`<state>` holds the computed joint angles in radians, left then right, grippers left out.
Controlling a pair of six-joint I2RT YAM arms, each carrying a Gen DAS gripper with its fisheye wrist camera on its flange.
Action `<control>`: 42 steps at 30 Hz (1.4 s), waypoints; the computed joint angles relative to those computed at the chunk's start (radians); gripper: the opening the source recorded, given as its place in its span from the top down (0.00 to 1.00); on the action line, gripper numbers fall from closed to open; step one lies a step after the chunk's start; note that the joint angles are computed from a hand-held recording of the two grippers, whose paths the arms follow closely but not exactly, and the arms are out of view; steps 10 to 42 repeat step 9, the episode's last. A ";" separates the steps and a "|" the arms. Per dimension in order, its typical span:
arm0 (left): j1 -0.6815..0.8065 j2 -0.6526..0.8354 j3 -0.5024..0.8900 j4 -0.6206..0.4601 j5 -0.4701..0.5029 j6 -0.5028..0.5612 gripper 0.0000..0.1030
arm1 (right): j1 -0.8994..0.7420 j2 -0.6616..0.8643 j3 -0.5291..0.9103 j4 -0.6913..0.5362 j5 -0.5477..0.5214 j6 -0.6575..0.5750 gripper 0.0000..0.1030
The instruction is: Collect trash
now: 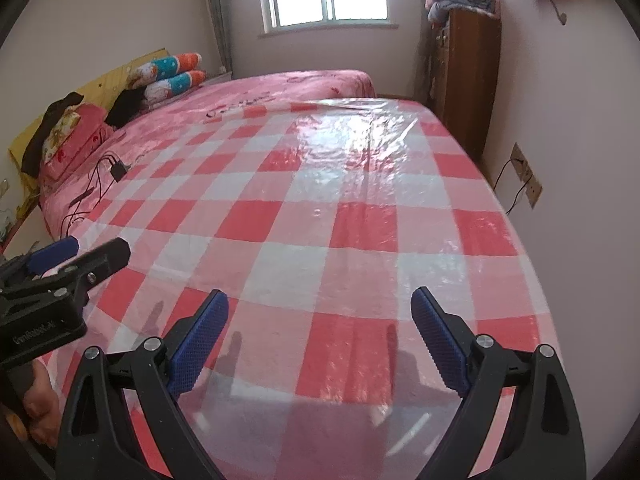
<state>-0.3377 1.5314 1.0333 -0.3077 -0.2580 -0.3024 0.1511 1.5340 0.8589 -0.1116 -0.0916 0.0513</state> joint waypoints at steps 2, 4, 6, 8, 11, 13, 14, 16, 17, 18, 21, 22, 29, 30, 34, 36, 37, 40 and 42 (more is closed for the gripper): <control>0.018 0.056 0.045 -0.033 0.005 -0.013 0.10 | 0.006 0.053 0.052 -0.025 -0.001 0.007 0.11; 0.038 0.118 0.095 -0.060 0.000 -0.029 0.10 | 0.008 0.101 0.103 -0.053 -0.002 0.011 0.09; 0.060 0.184 0.151 -0.087 -0.004 -0.042 0.10 | 0.011 0.166 0.174 -0.088 0.003 0.023 0.09; 0.079 0.250 0.211 -0.119 0.002 -0.047 0.10 | 0.012 0.231 0.249 -0.135 0.007 0.036 0.09; 0.083 0.270 0.228 -0.128 -0.001 -0.047 0.10 | 0.012 0.267 0.292 -0.163 0.005 0.047 0.09; 0.083 0.270 0.228 -0.128 -0.001 -0.047 0.10 | 0.012 0.267 0.292 -0.163 0.005 0.047 0.09; 0.083 0.270 0.228 -0.128 -0.001 -0.047 0.10 | 0.012 0.267 0.292 -0.163 0.005 0.047 0.09; 0.083 0.270 0.228 -0.128 -0.001 -0.047 0.10 | 0.012 0.267 0.292 -0.163 0.005 0.047 0.09; 0.083 0.270 0.228 -0.128 -0.001 -0.047 0.10 | 0.012 0.267 0.292 -0.163 0.005 0.047 0.09; 0.083 0.270 0.228 -0.128 -0.001 -0.047 0.10 | 0.012 0.267 0.292 -0.163 0.005 0.047 0.09; 0.083 0.270 0.228 -0.128 -0.001 -0.047 0.10 | 0.012 0.267 0.292 -0.163 0.005 0.047 0.09; 0.083 0.270 0.228 -0.128 -0.001 -0.047 0.10 | 0.012 0.267 0.292 -0.163 0.005 0.047 0.09; 0.083 0.270 0.228 -0.128 -0.001 -0.047 0.10 | 0.012 0.267 0.292 -0.163 0.005 0.047 0.09; 0.083 0.270 0.228 -0.128 -0.001 -0.047 0.10 | 0.012 0.267 0.292 -0.163 0.005 0.047 0.09; 0.083 0.270 0.228 -0.128 -0.001 -0.047 0.10 | 0.012 0.267 0.292 -0.163 0.005 0.047 0.09; 0.083 0.270 0.228 -0.128 -0.001 -0.047 0.10 | 0.012 0.267 0.292 -0.163 0.005 0.047 0.09; 0.083 0.270 0.228 -0.128 -0.001 -0.047 0.10 | 0.012 0.267 0.292 -0.163 0.005 0.047 0.09; 0.083 0.270 0.228 -0.128 -0.001 -0.047 0.10 | 0.012 0.267 0.292 -0.163 0.005 0.047 0.09; 0.083 0.270 0.228 -0.128 -0.001 -0.047 0.10 | 0.012 0.267 0.292 -0.163 0.005 0.047 0.09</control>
